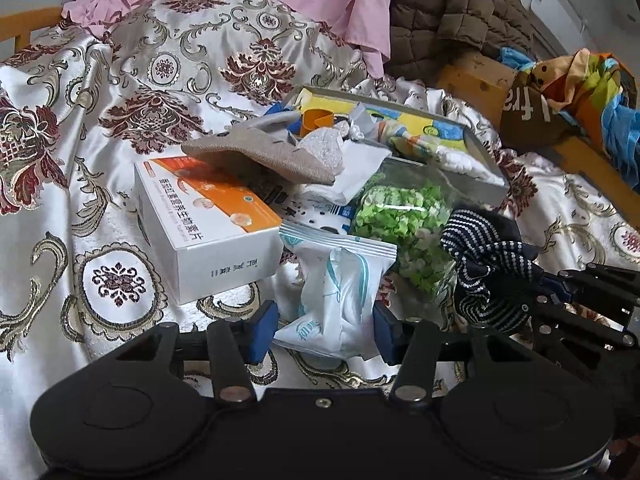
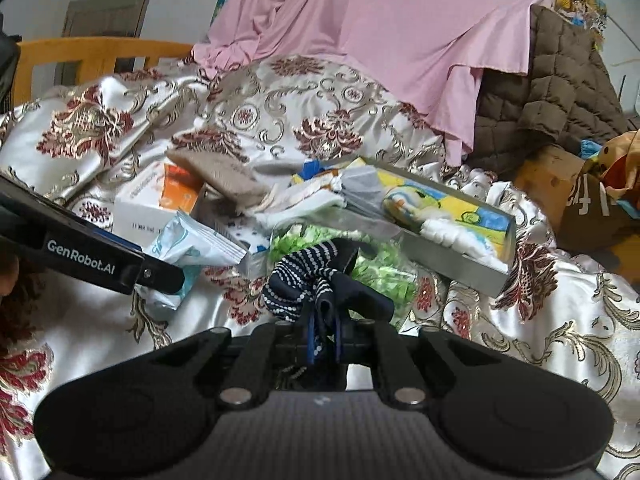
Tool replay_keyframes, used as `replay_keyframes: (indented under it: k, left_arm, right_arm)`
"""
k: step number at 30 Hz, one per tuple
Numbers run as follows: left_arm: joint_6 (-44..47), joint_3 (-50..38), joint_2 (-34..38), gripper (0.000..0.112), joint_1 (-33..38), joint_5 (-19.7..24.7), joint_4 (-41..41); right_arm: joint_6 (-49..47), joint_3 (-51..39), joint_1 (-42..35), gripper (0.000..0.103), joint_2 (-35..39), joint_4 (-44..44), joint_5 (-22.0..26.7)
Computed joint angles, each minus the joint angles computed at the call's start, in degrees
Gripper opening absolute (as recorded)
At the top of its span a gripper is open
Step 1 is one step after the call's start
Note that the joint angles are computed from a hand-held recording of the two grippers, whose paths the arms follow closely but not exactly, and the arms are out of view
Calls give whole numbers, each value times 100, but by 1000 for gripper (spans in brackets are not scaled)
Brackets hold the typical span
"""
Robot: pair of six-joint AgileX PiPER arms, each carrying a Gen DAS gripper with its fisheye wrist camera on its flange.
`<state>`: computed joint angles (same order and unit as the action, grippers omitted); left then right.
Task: Organize soft objects
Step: 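Lift the packet and navy sock and carry both tools over the frog tray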
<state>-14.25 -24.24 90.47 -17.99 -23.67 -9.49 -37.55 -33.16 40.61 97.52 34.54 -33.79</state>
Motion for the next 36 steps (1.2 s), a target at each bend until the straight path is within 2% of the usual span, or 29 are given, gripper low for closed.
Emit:
replay_keyframes:
  k: [12, 26, 32, 36]
  left_arm:
    - [-238, 104, -113, 52, -44, -334, 179]
    - [-1071, 86, -111, 52, 151, -962, 1051]
    - [-1256, 18, -81, 52, 237, -983, 1226]
    - [-1322, -360, -32, 52, 341, -599, 1455]
  right_arm:
    - [329, 145, 35, 10, -114, -223, -364]
    - [1123, 92, -312, 10, -356, -892, -244]
    - [1278, 30, -392, 10, -373, -1048, -208]
    - [1313, -226, -574, 10, -350, -1286, 35]
